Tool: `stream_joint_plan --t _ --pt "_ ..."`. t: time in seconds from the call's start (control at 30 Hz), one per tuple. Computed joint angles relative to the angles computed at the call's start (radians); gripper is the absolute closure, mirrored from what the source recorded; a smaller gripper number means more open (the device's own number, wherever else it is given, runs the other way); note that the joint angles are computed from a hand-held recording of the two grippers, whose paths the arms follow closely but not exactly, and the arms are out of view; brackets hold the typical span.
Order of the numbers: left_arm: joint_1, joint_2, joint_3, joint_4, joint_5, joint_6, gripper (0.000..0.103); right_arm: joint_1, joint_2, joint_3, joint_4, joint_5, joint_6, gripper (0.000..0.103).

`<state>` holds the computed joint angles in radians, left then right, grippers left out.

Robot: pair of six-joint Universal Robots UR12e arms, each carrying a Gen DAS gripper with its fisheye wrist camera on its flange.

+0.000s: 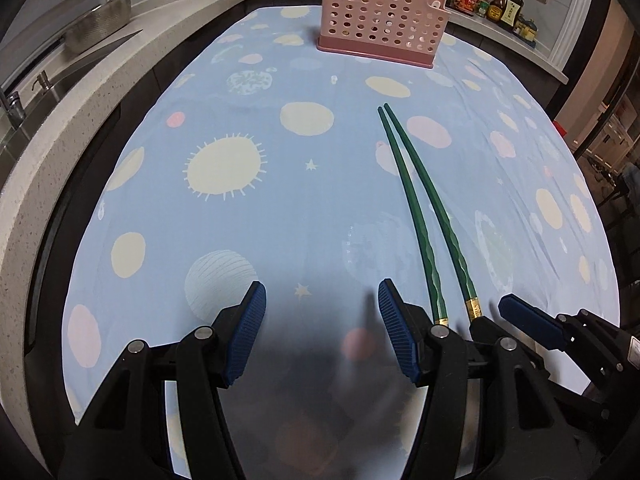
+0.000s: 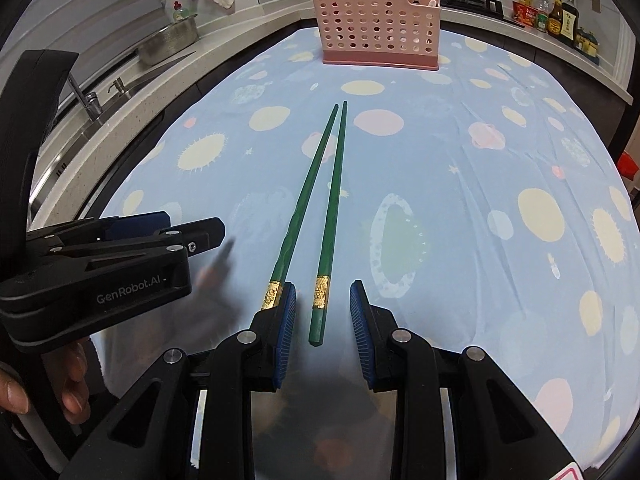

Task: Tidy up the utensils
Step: 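Move the right tool back and close it on a green chopstick, then close the left tool on the other green chopstick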

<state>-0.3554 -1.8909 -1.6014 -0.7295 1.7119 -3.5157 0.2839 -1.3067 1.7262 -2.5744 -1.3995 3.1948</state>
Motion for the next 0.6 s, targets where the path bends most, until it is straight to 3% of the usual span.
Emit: stream_joint_plan --t 0.3,0.6 --pt "0.000 0.000 -0.003 -0.006 -0.012 0.009 0.047 0.001 0.009 -0.007 0.016 -0.005 0.001 0.079" --pt "-0.003 -0.005 0.005 -0.015 -0.014 0.015 0.047 -0.002 0.011 -0.005 0.022 -0.018 0.008 0.095"
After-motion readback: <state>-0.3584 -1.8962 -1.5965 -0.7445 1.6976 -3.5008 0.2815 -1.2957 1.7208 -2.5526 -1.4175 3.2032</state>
